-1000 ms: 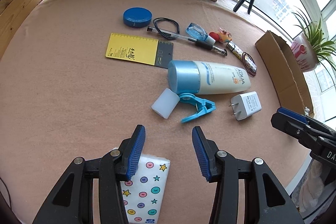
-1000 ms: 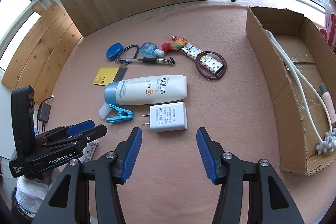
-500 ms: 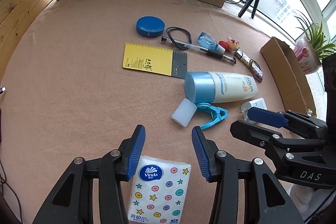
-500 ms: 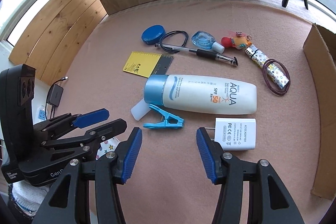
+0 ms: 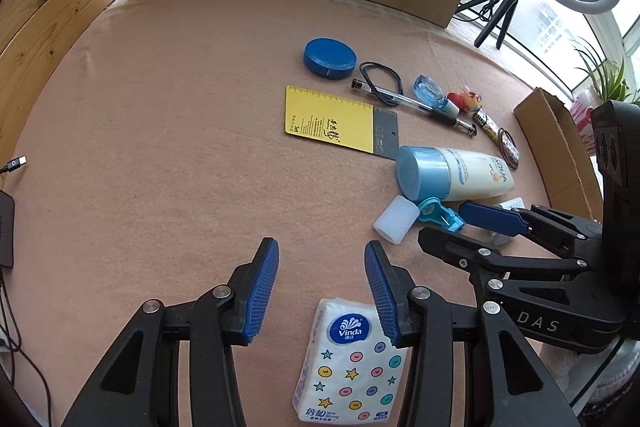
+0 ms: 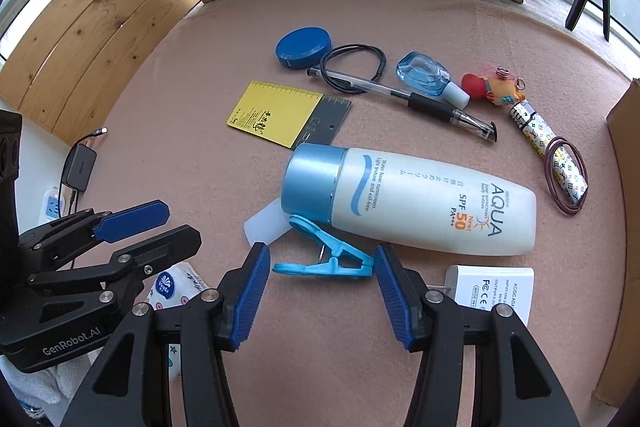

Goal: Organize objects
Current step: 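Move both tools back over the pile toward the tissue pack and sunscreen, then grasp the blue clothespin with the right gripper while the left gripper grasps the white block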

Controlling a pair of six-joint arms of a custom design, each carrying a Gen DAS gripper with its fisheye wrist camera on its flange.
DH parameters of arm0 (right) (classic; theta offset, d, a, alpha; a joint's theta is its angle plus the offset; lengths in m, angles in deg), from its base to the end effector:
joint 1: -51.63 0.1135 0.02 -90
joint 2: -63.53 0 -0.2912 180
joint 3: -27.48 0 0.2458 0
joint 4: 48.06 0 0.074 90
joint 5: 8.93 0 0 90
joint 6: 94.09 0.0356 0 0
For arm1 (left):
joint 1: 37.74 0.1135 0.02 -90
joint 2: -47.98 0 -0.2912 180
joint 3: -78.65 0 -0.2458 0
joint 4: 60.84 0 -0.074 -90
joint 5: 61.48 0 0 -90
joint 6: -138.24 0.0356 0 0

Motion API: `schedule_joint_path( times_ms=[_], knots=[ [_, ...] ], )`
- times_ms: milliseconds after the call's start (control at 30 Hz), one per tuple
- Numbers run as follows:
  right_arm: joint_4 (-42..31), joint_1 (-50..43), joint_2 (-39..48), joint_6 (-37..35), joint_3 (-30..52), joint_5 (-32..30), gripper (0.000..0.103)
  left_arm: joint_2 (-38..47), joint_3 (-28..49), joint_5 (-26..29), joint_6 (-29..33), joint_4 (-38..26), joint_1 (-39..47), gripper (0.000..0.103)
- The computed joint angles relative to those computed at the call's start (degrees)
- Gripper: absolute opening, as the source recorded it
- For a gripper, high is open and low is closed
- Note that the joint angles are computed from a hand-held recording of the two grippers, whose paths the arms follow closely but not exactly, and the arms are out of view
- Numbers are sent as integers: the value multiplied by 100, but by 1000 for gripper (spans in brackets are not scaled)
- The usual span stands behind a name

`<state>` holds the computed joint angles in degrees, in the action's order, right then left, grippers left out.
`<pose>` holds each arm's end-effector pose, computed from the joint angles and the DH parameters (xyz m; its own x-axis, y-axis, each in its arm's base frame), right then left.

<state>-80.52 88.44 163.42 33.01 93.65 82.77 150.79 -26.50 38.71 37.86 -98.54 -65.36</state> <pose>0.2558 0.1901 0.1637 -0.9396 0.0499 -0.3385 -0.0282 0.9746 0.2220 0.3042 -0.1663 0.1829 -0.8879 0.2645 -0.3764 0.3669 0.9006 -0.2328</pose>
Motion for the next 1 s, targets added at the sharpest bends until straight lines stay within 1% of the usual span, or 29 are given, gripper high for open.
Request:
schedule_joint_path(
  times_ms=[167,200,233,467,500,533,600,633,833,933,967,1000],
  knots=[
    [-211,84,284,-200,282,195,51,69,30,80,-20,43,51,49],
    [-261,100,295,-221,311,239,48,83,38,104,-18,53,42,49],
    [-264,99,277,-219,291,266,45,102,49,124,-10,56,29,49],
    [-125,-139,-79,-134,-145,202,44,256,190,173,0,45,-172,49],
    [-76,-189,-149,-126,-241,153,42,290,232,175,14,28,-223,49],
    [-47,-230,-210,-112,-325,132,31,326,278,165,23,10,-279,49],
    [11,-286,-287,-65,-441,111,24,414,384,134,34,-31,-403,49],
    [72,-339,-348,-47,-528,33,23,453,431,119,50,-49,-468,49],
    [169,-425,-540,-18,-734,-65,20,769,795,-179,320,-198,-831,49],
    [235,-485,-668,-14,-873,-186,20,930,921,-246,344,-221,-899,49],
    [257,-516,-686,-38,-900,-257,20,964,925,-261,355,-204,-906,48],
    [265,-536,-695,-95,-916,-319,20,951,884,-336,372,-125,-932,44]
  ],
)
